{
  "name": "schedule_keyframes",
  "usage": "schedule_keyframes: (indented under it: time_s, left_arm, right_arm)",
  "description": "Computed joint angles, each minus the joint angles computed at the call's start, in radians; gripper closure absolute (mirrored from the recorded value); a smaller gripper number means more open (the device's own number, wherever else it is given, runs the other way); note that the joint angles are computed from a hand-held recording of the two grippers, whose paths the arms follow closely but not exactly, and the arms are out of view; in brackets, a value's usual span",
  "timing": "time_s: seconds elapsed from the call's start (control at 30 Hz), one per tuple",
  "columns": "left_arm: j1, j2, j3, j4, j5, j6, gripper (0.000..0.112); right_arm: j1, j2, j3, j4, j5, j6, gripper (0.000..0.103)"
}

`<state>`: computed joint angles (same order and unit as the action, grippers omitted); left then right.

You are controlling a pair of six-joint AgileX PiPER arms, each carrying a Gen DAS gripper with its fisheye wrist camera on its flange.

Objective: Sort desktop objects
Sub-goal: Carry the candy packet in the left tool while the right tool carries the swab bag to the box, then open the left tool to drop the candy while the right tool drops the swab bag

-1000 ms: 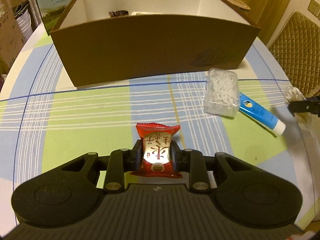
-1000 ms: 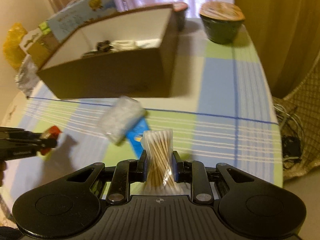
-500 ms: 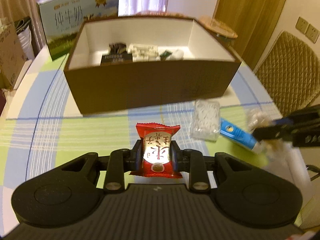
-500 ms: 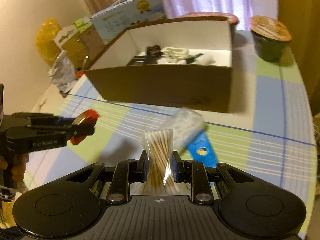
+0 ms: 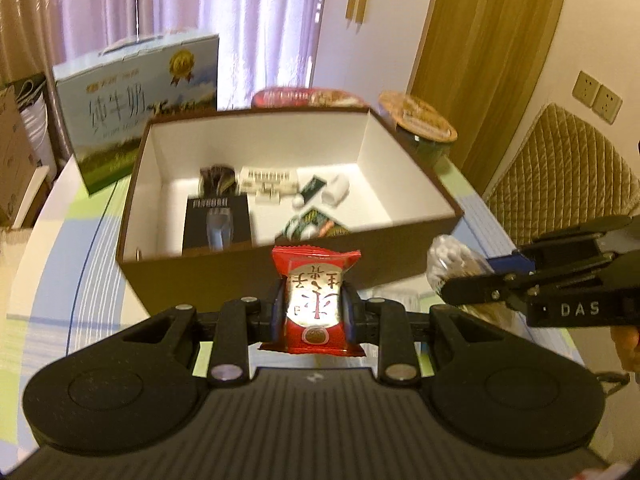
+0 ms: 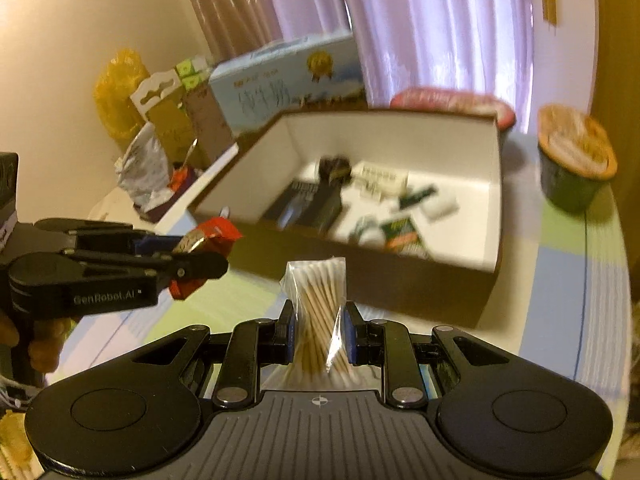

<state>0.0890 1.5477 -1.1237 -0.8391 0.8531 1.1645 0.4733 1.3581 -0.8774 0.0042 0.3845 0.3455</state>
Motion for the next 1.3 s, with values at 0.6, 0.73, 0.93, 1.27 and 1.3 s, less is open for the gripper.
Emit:
schedule_keyframes:
  time_s: [0.6, 0.73, 0.93, 1.27, 1.3]
  left_arm:
    - [-0.177, 0.398, -0.543, 0.152, 0.073, -0.355, 0.089]
    - [-0.204, 0.501, -0.669, 0.187, 0.144, -0.447, 0.089]
    - [-0.241, 0.61, -0.803, 0.234, 0.226, -0.534, 0.089]
    - [-0.281, 0.738, -0.963, 0.378, 0.321, -0.653, 0.088]
    - [-0.284, 0.758, -0.993, 0.384, 0.348, -0.66, 0.088]
  right_arm:
    - [-0.221, 0.34, -0.374, 0.104, 0.124, -0.261, 0.083]
    - [-0.249, 0.403, -0.426, 0.127, 0.153, -0.298, 0.083]
    - [-0.252, 0.474, -0.483, 0.061, 0.191, -0.294, 0.083]
    - [-0.232, 0.556, -0.54, -0.015, 0.228, -0.318, 0.083]
    - [-0.231, 0.562, -0.547, -0.021, 0.235, -0.324, 0.083]
